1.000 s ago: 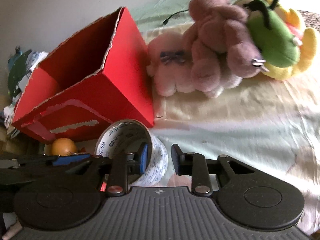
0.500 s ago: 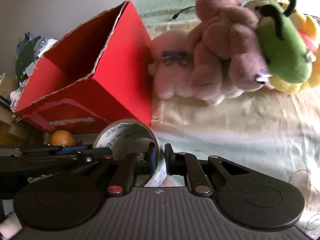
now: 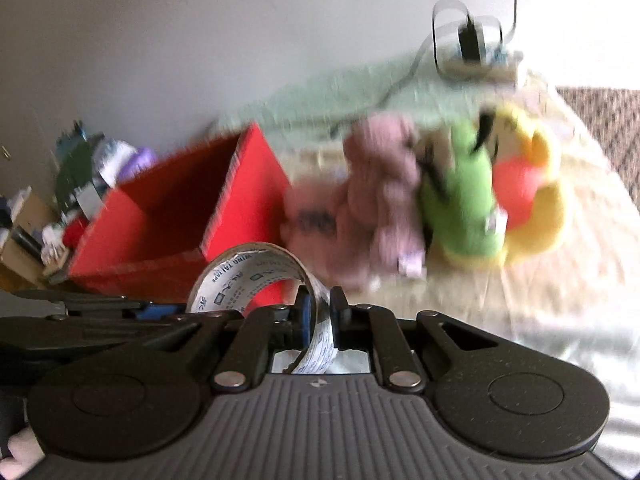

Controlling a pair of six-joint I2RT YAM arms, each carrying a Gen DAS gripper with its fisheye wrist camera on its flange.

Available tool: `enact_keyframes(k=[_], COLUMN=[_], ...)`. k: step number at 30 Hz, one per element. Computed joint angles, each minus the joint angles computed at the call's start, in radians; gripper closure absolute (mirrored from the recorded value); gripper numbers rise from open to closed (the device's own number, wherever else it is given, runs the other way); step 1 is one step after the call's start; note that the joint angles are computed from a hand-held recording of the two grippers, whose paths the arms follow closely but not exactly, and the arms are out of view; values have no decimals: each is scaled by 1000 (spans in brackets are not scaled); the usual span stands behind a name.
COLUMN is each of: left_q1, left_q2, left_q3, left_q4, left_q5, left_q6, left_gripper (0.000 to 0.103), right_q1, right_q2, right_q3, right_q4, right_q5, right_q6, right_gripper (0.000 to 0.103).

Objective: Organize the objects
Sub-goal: 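Lift the tape roll with the right gripper over the red cardboard box, then lower the tape roll into the box and open the right gripper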

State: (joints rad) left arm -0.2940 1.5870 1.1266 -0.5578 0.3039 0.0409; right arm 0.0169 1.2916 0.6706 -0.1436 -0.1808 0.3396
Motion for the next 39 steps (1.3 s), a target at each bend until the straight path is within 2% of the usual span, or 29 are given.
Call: enact_keyframes(k=[4, 10, 15, 20, 24, 26, 28, 32, 36, 39], left_q1=[20, 132, 247, 310, 342, 362, 373, 372, 368, 377], left_q2=[-38, -2, 161, 380, 508, 581, 628, 696, 702, 731], left_q3=[72, 217, 396, 575, 673, 735, 771, 828, 810, 843], left_q4=[-9, -26, -100, -198, -230, -251, -269, -269, -237, -248], left_q5=[7, 16, 35, 2, -18, -11, -3, -13, -5, 21], left_q6=[30, 116, 167, 202, 223, 243, 265, 325, 429, 453], left_gripper=[85, 85, 86, 86, 85, 78, 72, 55, 51, 50], right_q1=[24, 145, 210, 274, 327, 345, 345, 348, 366, 373], right_q2=[-20, 131, 356, 588, 726, 788, 852, 921, 972, 977], right_q3=[68, 268, 511, 736, 880, 946, 1029, 1103, 1161, 1153], right_q4=[29, 66, -24, -144, -229, -270, -336, -384, -428, -415], right_q5=[27, 77, 65, 78, 172, 224, 232, 266, 340, 371], right_q6=[-7, 21, 27, 41, 30, 21, 22, 4, 3, -12], right_gripper=[91, 90, 90, 91, 92, 93, 93, 96, 94, 94])
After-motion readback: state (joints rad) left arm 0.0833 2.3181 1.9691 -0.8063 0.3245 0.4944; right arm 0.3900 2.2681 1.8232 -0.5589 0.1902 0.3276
